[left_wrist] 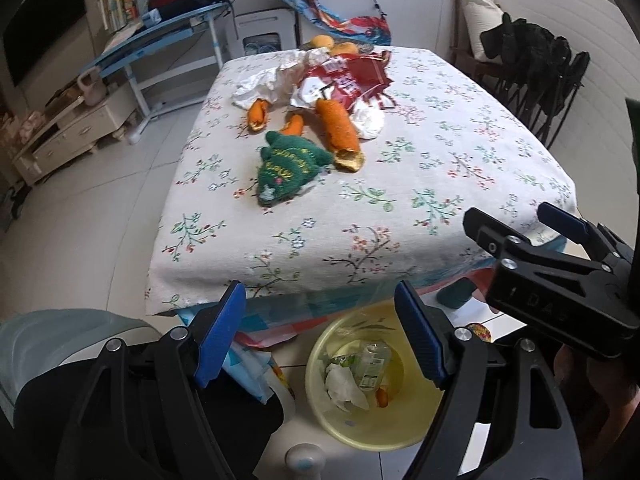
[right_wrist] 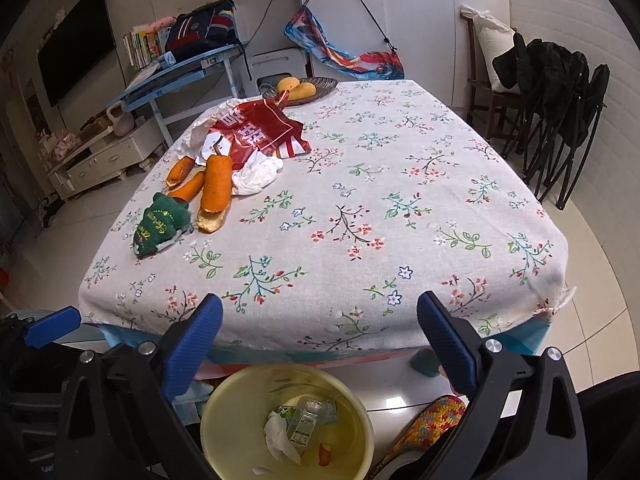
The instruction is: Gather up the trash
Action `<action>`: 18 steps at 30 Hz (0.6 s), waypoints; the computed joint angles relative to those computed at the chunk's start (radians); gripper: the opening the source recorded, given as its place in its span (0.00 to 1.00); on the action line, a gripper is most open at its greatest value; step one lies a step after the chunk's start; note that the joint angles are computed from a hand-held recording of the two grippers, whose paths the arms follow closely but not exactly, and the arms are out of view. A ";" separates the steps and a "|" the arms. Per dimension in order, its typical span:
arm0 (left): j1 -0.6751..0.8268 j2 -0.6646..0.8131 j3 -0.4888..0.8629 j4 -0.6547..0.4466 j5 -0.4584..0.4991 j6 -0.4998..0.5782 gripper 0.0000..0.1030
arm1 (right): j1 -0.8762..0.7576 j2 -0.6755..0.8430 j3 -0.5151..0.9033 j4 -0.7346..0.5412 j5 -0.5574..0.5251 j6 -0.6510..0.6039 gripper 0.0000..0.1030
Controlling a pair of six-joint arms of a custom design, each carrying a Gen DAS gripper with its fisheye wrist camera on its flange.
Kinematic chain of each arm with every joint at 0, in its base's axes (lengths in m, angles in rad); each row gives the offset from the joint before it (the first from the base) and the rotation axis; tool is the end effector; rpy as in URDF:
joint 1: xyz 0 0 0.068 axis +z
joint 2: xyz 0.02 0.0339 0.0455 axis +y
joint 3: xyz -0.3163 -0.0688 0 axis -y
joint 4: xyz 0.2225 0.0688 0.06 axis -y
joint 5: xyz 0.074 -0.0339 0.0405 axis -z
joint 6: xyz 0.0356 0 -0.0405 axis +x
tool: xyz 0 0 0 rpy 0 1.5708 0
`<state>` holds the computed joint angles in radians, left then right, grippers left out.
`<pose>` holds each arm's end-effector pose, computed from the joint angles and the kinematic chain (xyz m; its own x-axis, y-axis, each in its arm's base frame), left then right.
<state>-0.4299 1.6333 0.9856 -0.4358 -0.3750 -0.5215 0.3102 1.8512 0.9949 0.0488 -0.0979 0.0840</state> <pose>0.2814 -0.1147 0.2481 -0.8120 -0.1377 -0.5672 -0.1990 0.9788 0.0474 0.3554 0.1176 0.2096 -0.7165 -0.1420 -0.6829 -0.3091 0.9423 0.1284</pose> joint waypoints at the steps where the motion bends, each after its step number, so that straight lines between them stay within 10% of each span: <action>1: 0.005 0.002 0.001 -0.001 0.001 -0.002 0.72 | 0.001 0.002 0.002 -0.001 0.000 0.000 0.91; 18: 0.061 0.032 0.023 -0.013 0.027 -0.003 0.72 | 0.012 0.049 0.062 -0.037 -0.005 -0.001 0.91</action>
